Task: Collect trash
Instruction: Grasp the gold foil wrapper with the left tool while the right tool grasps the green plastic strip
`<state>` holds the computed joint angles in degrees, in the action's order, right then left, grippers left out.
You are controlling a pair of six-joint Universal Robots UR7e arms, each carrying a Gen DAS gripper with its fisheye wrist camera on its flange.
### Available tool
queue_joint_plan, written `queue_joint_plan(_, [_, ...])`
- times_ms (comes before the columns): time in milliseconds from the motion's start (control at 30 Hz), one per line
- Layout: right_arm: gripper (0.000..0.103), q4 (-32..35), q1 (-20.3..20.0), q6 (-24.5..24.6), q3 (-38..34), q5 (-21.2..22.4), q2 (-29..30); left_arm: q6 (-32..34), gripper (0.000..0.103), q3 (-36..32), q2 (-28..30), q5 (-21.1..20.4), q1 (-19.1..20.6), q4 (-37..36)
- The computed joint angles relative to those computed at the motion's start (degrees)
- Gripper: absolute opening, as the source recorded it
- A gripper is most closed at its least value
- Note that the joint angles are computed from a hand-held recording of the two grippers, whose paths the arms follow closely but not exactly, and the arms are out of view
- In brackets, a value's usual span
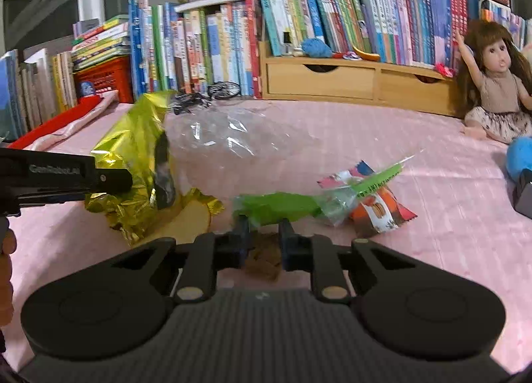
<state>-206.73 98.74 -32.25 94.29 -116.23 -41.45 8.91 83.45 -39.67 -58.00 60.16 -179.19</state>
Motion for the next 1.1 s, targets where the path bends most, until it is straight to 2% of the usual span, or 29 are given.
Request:
queue_joint_plan(33, [0.048,-1.0,0.0,0.4,0.7,0.5,-0.4,0.4,0.03,0.5,-0.3,0.0,-0.2,-0.5])
queue_joint_plan(133, [0.066,-2.6,-0.6,3.3,3.1,2.9,-2.3,1.6,0.027,2.0,-1.2,0.2,-0.6,-2.7])
queue_joint_plan(200, [0.071,-3.1,-0.9,5.4,3.4,3.4,-3.1,2.2,0.026,3.0,-1.8,0.2,-0.8,-4.1])
queue_joint_plan(233, [0.078,-3.6,-1.0,6.8,3.0,2.5,-3.0,2.5,0.026,3.4,-2.2,0.2,-0.9,-4.9])
queue_joint_plan(267, [0.08,-4.1,-1.0,8.0,2.1,1.3,-2.7,2.7,0.025,3.6,-2.4,0.2,-0.9,-5.3])
queue_joint_plan(400, [0.081,-0.7,-2.0,14.9,-2.2,-2.1,-1.9,4.9,0.025,5.2,-3.2,0.9,-1.6,-8.7])
queue_joint_plan(500, [0.079,3.6,-2.3,15.8,-6.5,-4.6,-0.1,7.0,0.025,6.3,-3.7,1.3,-2.1,-10.9])
queue_joint_plan(533, [0.062,5.0,-2.2,15.0,-7.7,-5.3,0.5,7.5,0.025,6.6,-3.9,1.3,-2.2,-11.3])
queue_joint_plan(567, [0.05,6.4,-2.0,14.3,-8.9,-6.6,1.2,7.9,0.025,6.9,-4.1,1.3,-2.3,-11.6])
queue_joint_plan(600, [0.045,7.6,-1.8,14.1,-9.4,-7.2,1.5,8.2,0.024,7.3,-4.3,1.4,-2.4,-12.0])
queue_joint_plan(733, [0.042,5.9,-1.6,12.0,-7.0,-4.6,0.6,8.1,0.021,8.5,-5.7,0.7,-2.3,-12.3])
queue_joint_plan(800, [0.042,4.7,-1.3,11.2,-5.3,-3.7,-0.2,8.6,0.012,9.3,-6.3,0.3,-2.3,-12.9])
queue_joint_plan(833, [0.042,4.1,-1.2,10.9,-4.3,-3.1,-0.7,9.0,0.001,9.6,-6.5,0.3,-2.4,-13.0])
queue_joint_plan(933, [0.042,1.7,-0.8,10.4,-2.1,-1.9,-1.8,8.8,0.002,10.1,-7.2,-0.4,-2.1,-10.8])
queue_joint_plan(1000, [0.042,0.3,-0.6,10.4,-0.8,-1.2,-2.7,7.4,0.006,10.6,-7.8,-0.7,-1.7,-9.2])
queue_joint_plan(1033, [0.042,-0.3,-0.6,10.4,0.0,-0.5,-3.2,6.4,0.011,11.1,-8.3,-1.6,-1.4,-8.4])
queue_joint_plan(1100, [0.042,-1.0,-0.5,10.0,1.3,0.4,-4.0,4.8,0.035,12.4,-9.0,-2.5,-0.9,-8.2])
